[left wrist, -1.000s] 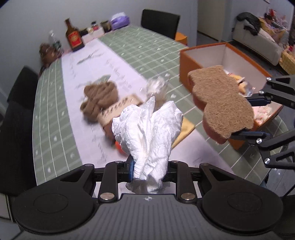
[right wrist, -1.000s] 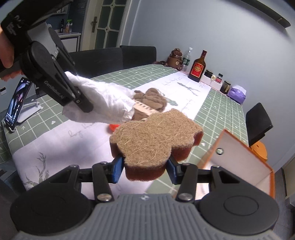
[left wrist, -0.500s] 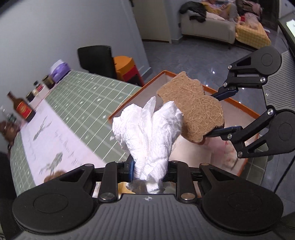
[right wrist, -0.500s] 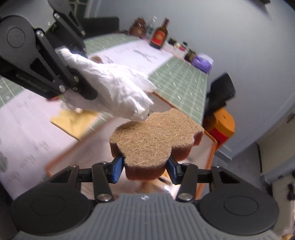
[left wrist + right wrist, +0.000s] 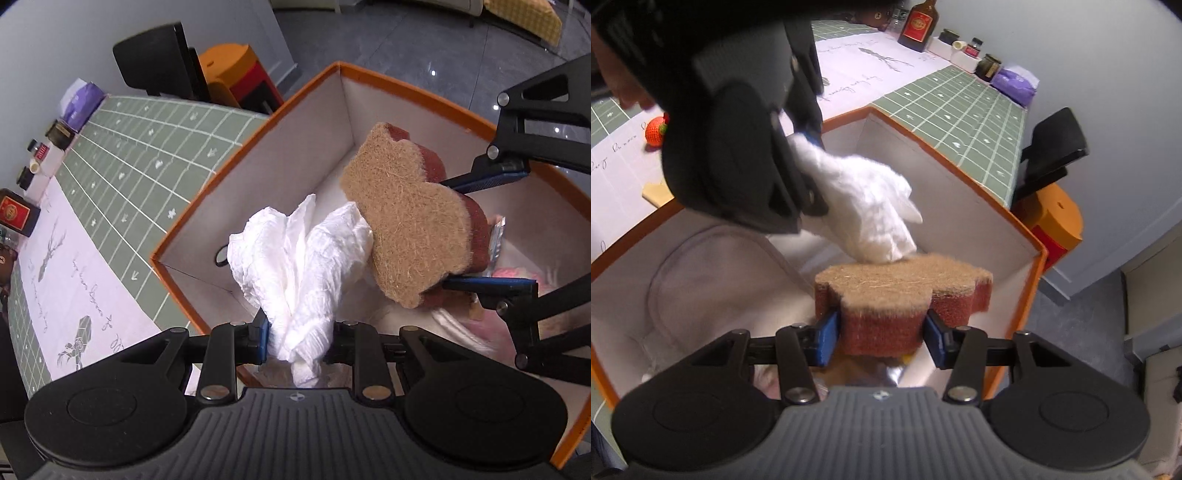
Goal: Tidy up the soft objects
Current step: 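Carry the plastic bag and coir sponge into the orange box and release both, then withdraw both tools from the box back over the table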
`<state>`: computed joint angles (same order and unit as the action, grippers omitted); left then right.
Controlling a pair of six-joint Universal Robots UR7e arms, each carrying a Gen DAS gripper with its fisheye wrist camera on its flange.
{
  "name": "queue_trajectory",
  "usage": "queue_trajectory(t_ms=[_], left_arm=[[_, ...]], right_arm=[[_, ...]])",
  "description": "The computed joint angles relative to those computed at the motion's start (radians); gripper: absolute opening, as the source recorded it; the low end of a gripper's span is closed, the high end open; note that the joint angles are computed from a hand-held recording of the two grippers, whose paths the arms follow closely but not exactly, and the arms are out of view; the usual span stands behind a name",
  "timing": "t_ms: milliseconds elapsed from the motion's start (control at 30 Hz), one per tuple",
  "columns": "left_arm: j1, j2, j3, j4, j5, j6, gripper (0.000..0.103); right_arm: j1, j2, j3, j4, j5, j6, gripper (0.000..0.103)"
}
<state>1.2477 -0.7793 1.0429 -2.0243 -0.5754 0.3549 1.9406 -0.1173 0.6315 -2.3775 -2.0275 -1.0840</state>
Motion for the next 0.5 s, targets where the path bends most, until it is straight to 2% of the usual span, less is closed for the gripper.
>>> queue_trajectory(t_ms=[200, 267, 367, 500], left_arm=[[0.017, 0.051, -0.073, 0.075, 0.018, -0.038, 0.029], [0.021, 0.064, -0.094, 0.104, 0.023, -0.056, 0.033], [0.020, 0.066, -0.095, 0.098, 0.021, -0.060, 0.035], [0.019, 0.053, -0.080, 0.092, -0.003, -0.048, 0.053]], right_arm=[[-0.005, 0.085, -0.139, 0.075, -0.010, -0.005, 0.048], [-0.005, 0.108, -0.179, 0.098, -0.006, 0.005, 0.048], [-0.008, 0.135, -0.232, 0.136, -0.007, 0.018, 0.048], [-0.010, 0.130, -0.217, 0.128, -0.015, 0.030, 0.050]])
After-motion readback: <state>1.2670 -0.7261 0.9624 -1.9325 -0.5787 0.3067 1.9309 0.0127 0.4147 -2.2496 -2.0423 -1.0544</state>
